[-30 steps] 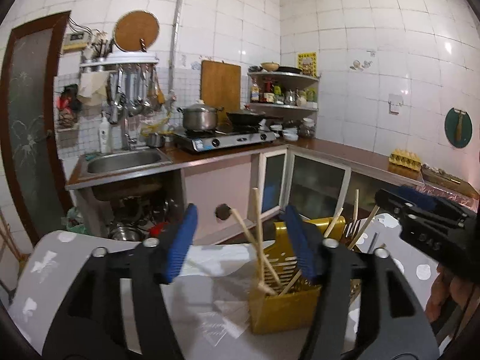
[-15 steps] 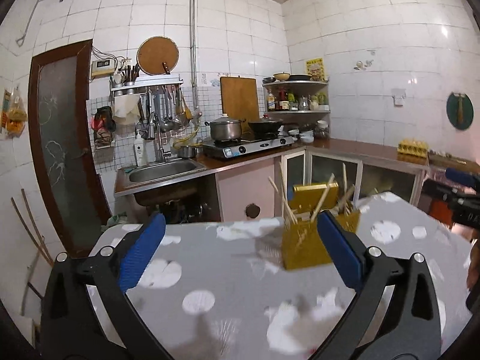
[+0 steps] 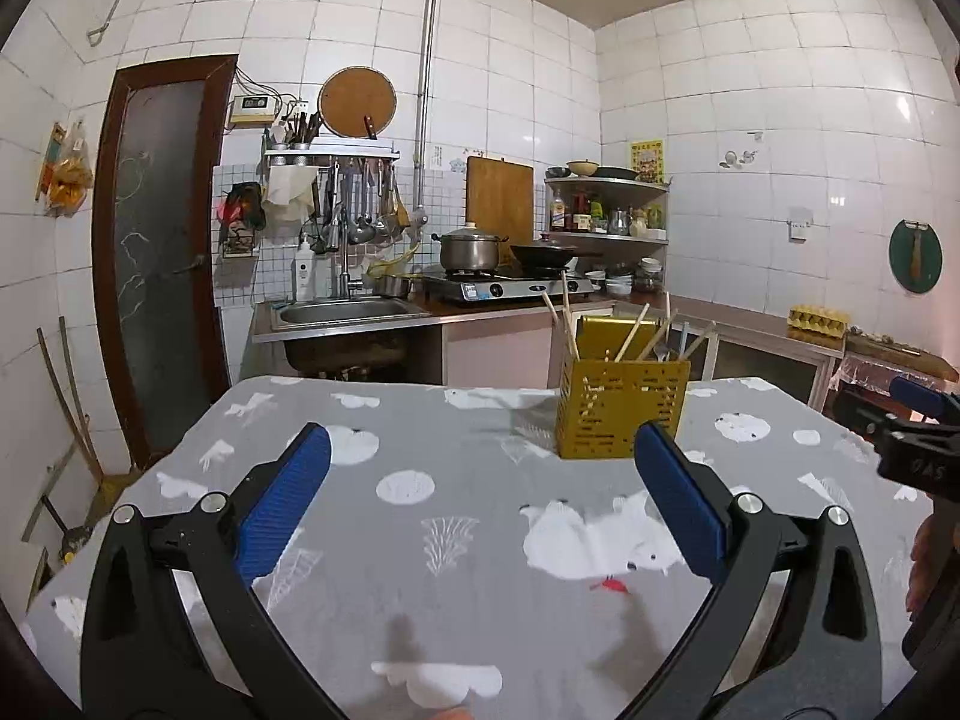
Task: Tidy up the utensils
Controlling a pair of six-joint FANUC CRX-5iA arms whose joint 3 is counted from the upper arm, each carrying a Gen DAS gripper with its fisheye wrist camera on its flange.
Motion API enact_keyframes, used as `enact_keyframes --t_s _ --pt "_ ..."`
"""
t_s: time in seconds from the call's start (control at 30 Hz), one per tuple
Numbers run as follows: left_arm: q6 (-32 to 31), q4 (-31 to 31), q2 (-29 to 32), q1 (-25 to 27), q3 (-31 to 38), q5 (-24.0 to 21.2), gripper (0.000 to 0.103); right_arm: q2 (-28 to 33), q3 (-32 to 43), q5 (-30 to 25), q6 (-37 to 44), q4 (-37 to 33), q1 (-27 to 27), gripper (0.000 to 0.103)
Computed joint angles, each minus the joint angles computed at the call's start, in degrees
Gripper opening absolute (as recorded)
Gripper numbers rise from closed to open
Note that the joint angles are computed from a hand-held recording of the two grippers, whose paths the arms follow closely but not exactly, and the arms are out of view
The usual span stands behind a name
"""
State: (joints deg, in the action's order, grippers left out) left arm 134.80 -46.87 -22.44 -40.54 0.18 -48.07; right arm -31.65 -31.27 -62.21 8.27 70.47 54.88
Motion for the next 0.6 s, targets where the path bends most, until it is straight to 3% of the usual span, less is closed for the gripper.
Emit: enact_keyframes --t_s 0.1,0.27,0.5,0.6 --pt "4.3 -4.2 0.5 -2.2 -1.3 -1.5 0.098 0.0 -1.8 -0.2 -2.0 0.8 0.0 0.098" --pt "5.2 -3.7 0.7 -1.2 -3.6 -0.9 0.098 0.2 -5.3 0.5 -6.2 4.8 -0.9 0.099" --pt "9.0 -11.0 1.9 -5.8 -4.9 -2.8 0.098 1.8 -8.1 0.6 -9.6 7.8 -1.8 0.099" --pt "7.2 -8.4 1.6 -3.9 -5.5 -0.9 0.098 2.1 -9.1 0.3 -10.5 8.7 -1.7 0.099"
